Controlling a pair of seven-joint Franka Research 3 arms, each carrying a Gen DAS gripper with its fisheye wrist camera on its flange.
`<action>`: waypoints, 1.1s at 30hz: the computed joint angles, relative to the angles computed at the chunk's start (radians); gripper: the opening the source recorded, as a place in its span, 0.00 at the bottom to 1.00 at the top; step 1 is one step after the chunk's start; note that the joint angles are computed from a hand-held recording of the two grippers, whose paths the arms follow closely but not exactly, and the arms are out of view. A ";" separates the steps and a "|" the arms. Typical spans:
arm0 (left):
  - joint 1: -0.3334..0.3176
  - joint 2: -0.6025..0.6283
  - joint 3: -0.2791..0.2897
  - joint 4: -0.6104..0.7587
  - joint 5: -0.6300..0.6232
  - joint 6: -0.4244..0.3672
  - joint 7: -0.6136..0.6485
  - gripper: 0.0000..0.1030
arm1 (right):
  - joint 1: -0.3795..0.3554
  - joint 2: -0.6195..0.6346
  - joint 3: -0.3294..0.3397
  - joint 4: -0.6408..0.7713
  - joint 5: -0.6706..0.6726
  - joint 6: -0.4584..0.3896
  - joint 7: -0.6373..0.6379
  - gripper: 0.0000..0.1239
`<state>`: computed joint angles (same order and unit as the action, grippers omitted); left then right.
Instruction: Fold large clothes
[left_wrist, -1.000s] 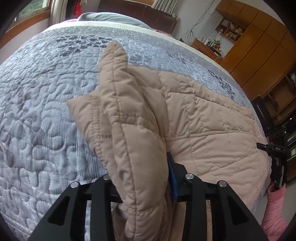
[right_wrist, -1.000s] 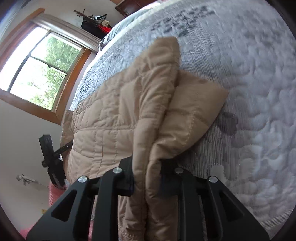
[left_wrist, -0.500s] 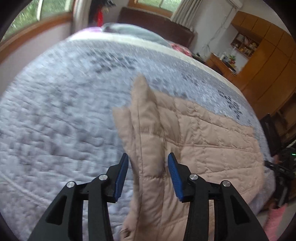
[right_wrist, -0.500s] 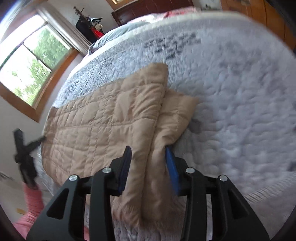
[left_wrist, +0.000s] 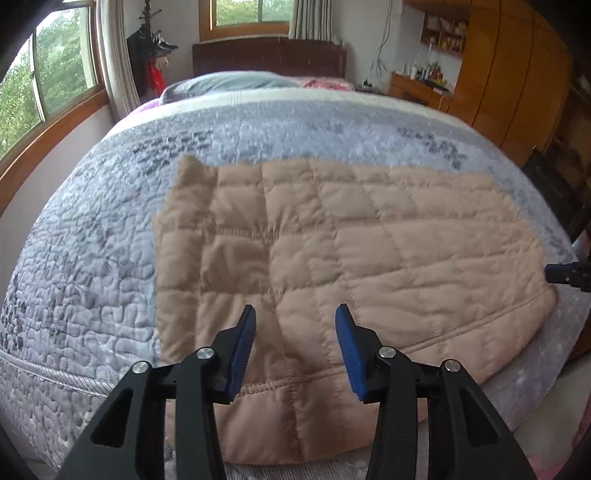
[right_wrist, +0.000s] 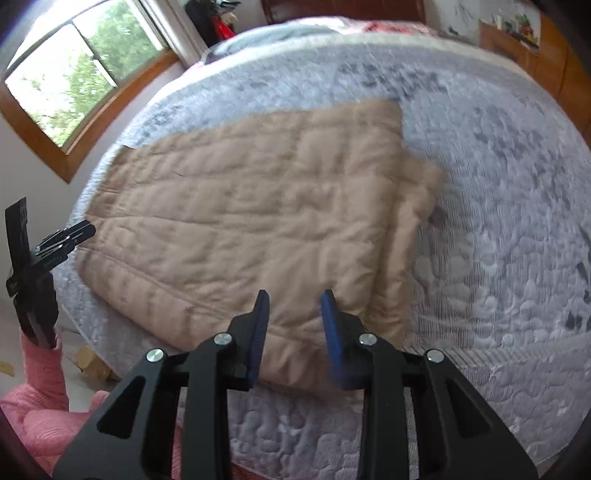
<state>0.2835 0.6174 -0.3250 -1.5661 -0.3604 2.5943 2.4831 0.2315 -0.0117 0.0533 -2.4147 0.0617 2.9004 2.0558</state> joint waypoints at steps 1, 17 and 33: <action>-0.010 0.014 0.013 0.009 0.016 0.000 -0.009 0.44 | 0.002 0.016 -0.001 -0.003 0.070 0.005 -0.049 0.19; 0.050 -0.012 -0.016 -0.011 -0.062 -0.047 -0.037 0.48 | 0.006 -0.046 0.008 -0.072 0.173 0.073 -0.126 0.19; 0.127 -0.053 0.070 -0.093 -0.344 -0.263 -0.211 0.59 | 0.004 -0.015 0.009 -0.064 0.138 -0.009 -0.121 0.15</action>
